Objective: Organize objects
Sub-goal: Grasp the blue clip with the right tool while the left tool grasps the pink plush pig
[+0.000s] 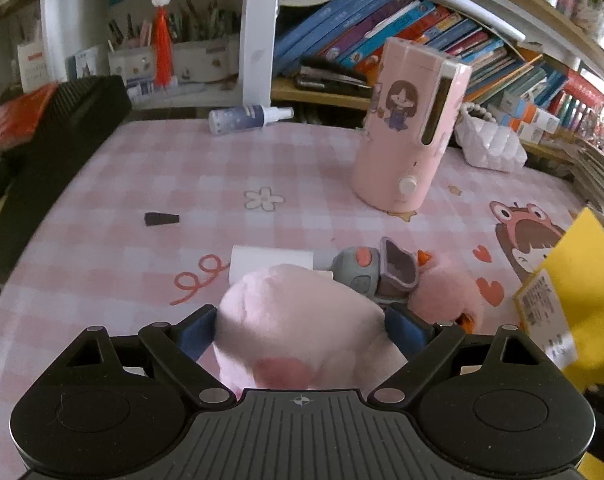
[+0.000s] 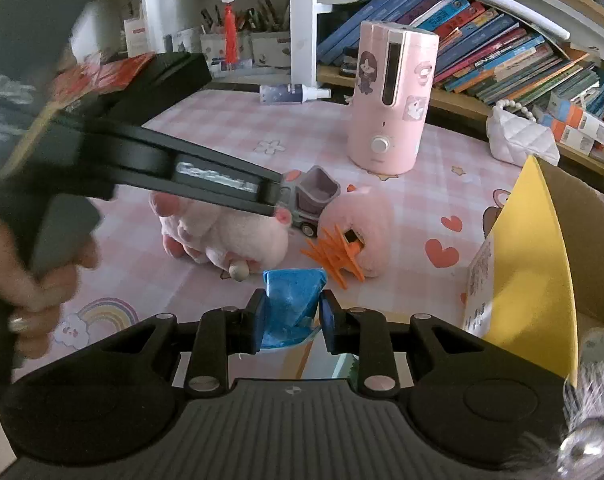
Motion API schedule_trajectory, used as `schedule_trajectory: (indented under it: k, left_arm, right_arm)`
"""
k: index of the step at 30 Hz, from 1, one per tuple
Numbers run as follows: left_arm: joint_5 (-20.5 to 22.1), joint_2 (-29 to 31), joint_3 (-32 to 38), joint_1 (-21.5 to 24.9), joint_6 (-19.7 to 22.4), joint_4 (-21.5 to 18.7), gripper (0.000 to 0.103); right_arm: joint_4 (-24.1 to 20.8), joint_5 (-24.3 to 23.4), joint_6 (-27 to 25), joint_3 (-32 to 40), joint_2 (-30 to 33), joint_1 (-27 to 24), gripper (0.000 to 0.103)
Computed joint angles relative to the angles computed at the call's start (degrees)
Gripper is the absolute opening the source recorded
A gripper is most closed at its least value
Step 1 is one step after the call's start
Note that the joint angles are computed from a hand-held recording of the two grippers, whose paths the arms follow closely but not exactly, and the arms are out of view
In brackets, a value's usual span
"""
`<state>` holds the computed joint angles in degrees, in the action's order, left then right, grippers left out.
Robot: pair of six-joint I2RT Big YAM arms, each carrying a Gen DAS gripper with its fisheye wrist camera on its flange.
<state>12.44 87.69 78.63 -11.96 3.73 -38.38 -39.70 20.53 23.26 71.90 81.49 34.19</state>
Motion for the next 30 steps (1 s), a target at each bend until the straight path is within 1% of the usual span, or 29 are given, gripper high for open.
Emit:
schedule_trajectory:
  k: [3, 5, 9, 12, 13, 14, 15, 16, 17, 19, 21, 22, 25, 30]
  left_arm:
    - [1.04, 1.08, 0.37, 0.24, -1.66, 0.53, 0.096]
    - [1.92, 2.01, 1.09, 0.44, -2.69, 0.12, 0.098]
    - [2.91, 3.06, 1.63, 0.64, -4.65, 0.3, 0.1]
    - [5.86, 4.85, 3.26, 1.17, -5.7, -2.17, 0.102]
    - [6.52, 5.11, 3.45, 1.33, -6.59, -2.63, 0.102]
    - [6.16, 4.84, 3.12, 1.23, -7.03, -2.19, 0.102]
    - [6.31, 4.61, 2.94, 1.18, -6.82, -2.19, 0.099]
    - [6.95, 4.43, 2.81, 1.19, -6.13, -2.3, 0.093]
    - [7.86, 4.15, 2.6, 1.27, -5.1, -2.36, 0.09]
    - [7.87, 3.35, 2.25, 1.21, -3.9, -2.73, 0.081]
    - [7.35, 2.16, 1.79, 1.25, -3.15, -3.27, 0.078]
    - [7.13, 1.44, 1.44, 1.4, -3.09, -3.37, 0.077]
    - [8.65, -1.35, -0.45, 2.9, -3.89, -2.95, 0.076]
    - [9.83, -6.41, -4.08, 6.37, -5.4, -2.9, 0.077]
  right_arm:
    - [0.0, -0.44, -0.78, -0.21, -0.06, -0.11, 0.026]
    - [0.07, -0.73, -1.15, -0.38, -0.2, -0.22, 0.026]
    - [-0.16, -0.64, -0.72, -0.67, -0.47, -0.44, 0.026]
    - [-0.78, -0.43, 0.25, -0.77, -0.61, -0.46, 0.026]
    - [-0.92, -0.33, 0.52, -0.86, -0.69, -0.4, 0.026]
    - [-1.0, -0.15, 0.71, -0.92, -0.79, -0.36, 0.026]
    - [-1.01, 0.13, 0.84, -0.98, -0.9, -0.25, 0.026]
    - [-0.87, 0.24, 0.79, -1.11, -1.04, -0.16, 0.026]
    - [-0.71, 0.45, 0.84, -1.22, -1.18, -0.04, 0.026]
    - [-0.72, 0.68, 1.14, -1.29, -1.3, 0.09, 0.026]
    - [-0.85, 1.02, 1.64, -1.25, -1.38, 0.24, 0.026]
    - [-0.81, 1.09, 1.82, -1.27, -1.44, 0.26, 0.026]
    - [-0.78, 1.35, 2.39, -1.14, -1.47, 0.55, 0.026]
    - [-0.81, 1.66, 3.1, -0.85, -1.42, 1.39, 0.026]
